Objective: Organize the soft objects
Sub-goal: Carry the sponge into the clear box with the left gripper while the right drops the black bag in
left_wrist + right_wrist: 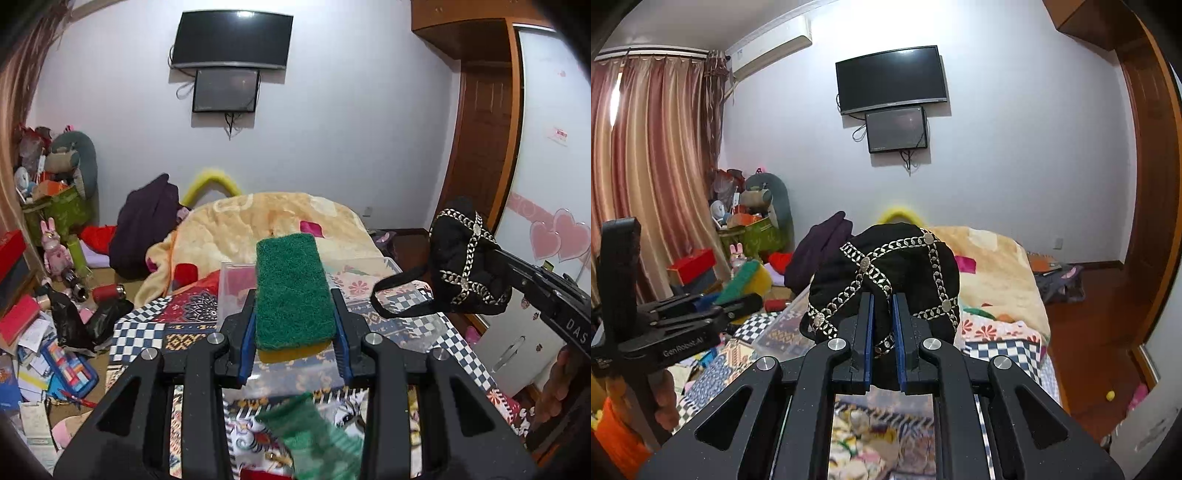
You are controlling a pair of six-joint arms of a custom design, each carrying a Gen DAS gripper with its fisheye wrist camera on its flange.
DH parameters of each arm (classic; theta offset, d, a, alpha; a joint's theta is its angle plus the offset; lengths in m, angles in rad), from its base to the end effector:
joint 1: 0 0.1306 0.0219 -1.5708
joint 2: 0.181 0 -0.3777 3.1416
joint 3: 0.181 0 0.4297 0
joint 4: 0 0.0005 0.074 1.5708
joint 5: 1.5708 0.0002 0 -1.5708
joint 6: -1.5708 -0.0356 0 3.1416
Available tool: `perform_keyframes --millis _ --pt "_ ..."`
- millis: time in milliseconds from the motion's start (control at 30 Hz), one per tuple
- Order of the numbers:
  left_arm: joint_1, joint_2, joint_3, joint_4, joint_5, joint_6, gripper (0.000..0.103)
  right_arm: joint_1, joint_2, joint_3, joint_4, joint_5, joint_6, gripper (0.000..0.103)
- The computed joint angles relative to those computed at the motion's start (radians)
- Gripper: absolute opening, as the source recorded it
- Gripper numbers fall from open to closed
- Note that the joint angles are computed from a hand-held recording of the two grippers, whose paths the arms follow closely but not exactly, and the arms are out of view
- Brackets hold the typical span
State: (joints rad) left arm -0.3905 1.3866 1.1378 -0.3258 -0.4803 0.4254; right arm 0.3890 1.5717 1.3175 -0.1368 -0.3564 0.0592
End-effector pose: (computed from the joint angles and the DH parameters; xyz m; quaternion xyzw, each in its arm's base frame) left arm 0.4922 -0.1854 0.3449 -0.1285 0.8512 0.0077 0.5089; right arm 0.5556 0.2406 0.3529 -0.2779 0.7755 0.2352 0.5159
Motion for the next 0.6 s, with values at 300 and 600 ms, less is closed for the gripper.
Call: perform_keyframes --millis 300,600 --pt "0.069 0.142 0.118 -0.114 0.088 0.028 0.035 0.023 0.111 0.106 -0.085 0.031 0.021 0.009" --pt "0.083 0.242 0.197 -0.188 0.152 -0.038 0.035 0.038 0.226 0.228 -0.247 0.073 0.084 0.009"
